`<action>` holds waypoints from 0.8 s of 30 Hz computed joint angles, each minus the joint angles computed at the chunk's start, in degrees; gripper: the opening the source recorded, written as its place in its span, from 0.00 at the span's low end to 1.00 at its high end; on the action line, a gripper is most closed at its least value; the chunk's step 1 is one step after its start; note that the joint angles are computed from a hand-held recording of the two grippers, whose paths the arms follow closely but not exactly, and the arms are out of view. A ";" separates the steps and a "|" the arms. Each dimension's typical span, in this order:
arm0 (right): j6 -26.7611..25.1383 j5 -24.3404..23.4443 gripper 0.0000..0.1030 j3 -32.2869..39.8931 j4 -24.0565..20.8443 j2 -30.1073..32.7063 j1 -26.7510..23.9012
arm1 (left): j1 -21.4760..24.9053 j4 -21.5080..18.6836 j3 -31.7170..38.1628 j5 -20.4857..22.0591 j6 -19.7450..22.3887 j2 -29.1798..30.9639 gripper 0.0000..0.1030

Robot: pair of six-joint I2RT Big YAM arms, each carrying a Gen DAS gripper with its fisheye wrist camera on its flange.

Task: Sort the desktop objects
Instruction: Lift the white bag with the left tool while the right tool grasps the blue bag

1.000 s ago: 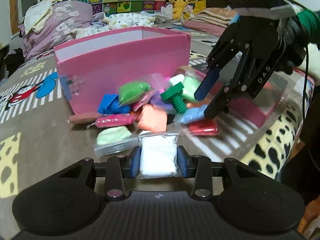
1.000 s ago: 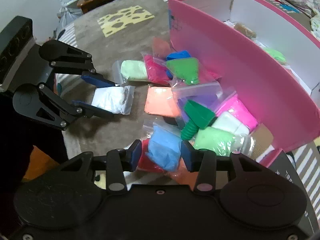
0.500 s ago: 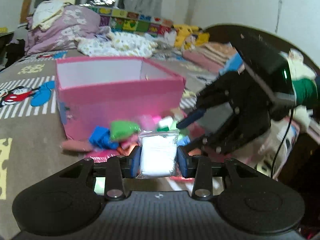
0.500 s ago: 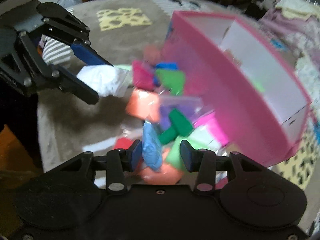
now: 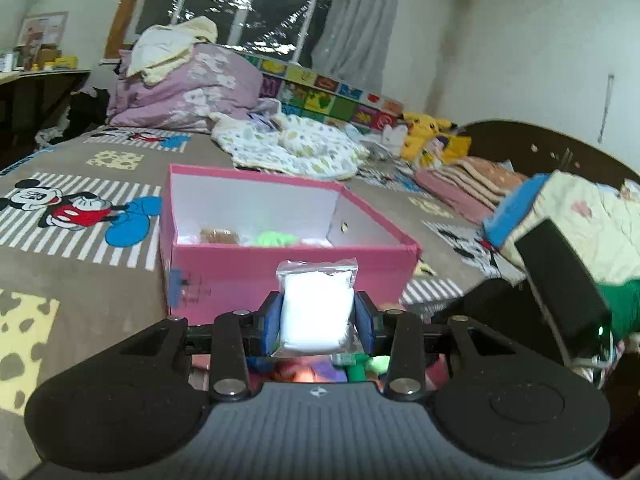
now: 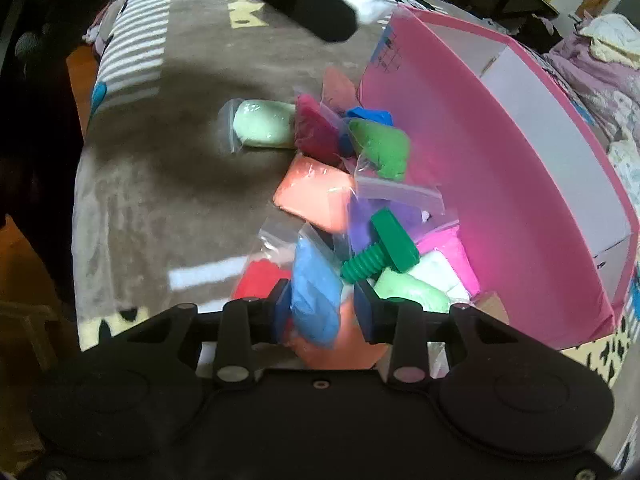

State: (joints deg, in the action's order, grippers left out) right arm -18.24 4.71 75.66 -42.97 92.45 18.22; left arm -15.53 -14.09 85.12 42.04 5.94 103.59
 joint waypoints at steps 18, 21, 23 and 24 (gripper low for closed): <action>0.66 -5.47 0.20 0.27 0.33 -1.49 -1.05 | -3.77 -3.25 13.11 -14.38 -2.16 6.39 0.36; 1.31 -6.59 0.20 -0.02 0.67 -2.13 -0.90 | -4.49 -8.52 19.80 -16.70 0.19 9.54 0.36; 1.80 -7.20 0.20 -0.24 1.08 -2.75 -0.85 | -5.05 -12.46 24.55 -17.58 1.72 11.73 0.36; 2.13 -7.61 0.20 -0.35 1.33 -3.05 -0.89 | -5.43 -14.20 26.82 -18.29 2.56 12.80 0.36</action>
State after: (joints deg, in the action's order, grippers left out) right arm -16.11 -2.90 75.30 -41.65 89.40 17.33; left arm -20.96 -28.29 111.94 23.75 8.50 116.39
